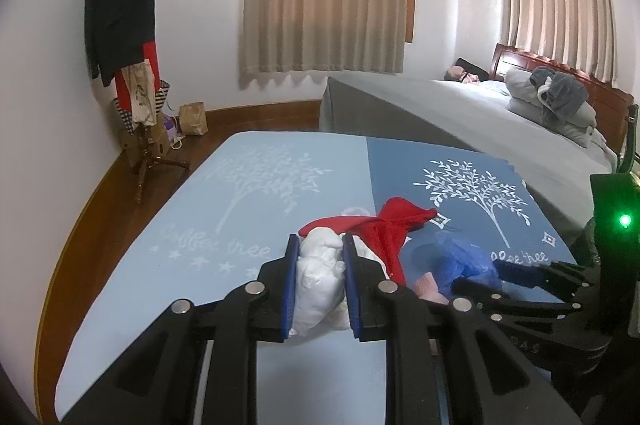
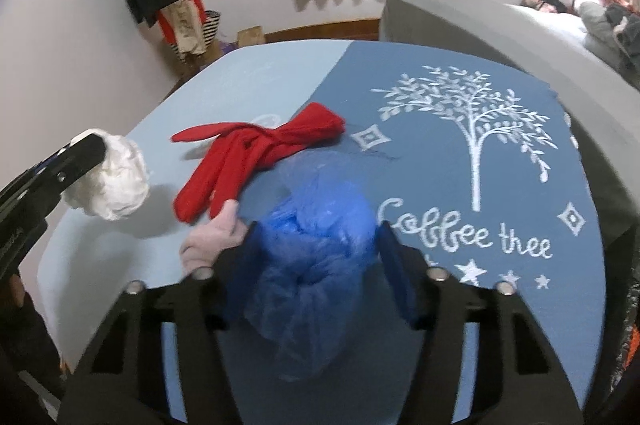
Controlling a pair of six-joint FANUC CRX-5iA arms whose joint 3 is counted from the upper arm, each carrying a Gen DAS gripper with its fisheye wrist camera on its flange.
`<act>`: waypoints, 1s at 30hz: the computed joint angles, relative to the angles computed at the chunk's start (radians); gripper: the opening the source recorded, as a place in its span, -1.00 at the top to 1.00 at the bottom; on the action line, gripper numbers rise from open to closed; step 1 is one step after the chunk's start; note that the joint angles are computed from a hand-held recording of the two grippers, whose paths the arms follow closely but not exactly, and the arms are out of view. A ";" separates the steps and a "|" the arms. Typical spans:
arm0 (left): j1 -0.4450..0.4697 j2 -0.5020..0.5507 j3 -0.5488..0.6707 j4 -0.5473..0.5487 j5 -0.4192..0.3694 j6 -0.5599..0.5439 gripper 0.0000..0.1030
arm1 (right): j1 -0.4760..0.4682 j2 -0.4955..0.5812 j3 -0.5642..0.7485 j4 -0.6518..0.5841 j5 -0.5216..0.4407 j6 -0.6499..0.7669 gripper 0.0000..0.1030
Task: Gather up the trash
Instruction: 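Grasp the white tissue with the left tool while the right tool grasps the blue plastic bag, then carry the white tissue and blue bag over the black bin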
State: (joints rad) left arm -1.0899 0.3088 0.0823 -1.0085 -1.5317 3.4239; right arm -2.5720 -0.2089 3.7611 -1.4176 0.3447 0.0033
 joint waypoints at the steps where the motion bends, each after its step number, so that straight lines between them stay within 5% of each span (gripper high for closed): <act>1: -0.002 -0.002 -0.002 -0.001 0.000 0.000 0.59 | -0.006 0.002 0.000 0.007 0.012 -0.004 0.10; 30: -0.029 0.078 0.174 -0.089 0.047 -0.131 0.59 | -0.098 0.183 0.080 -0.278 0.020 0.210 0.22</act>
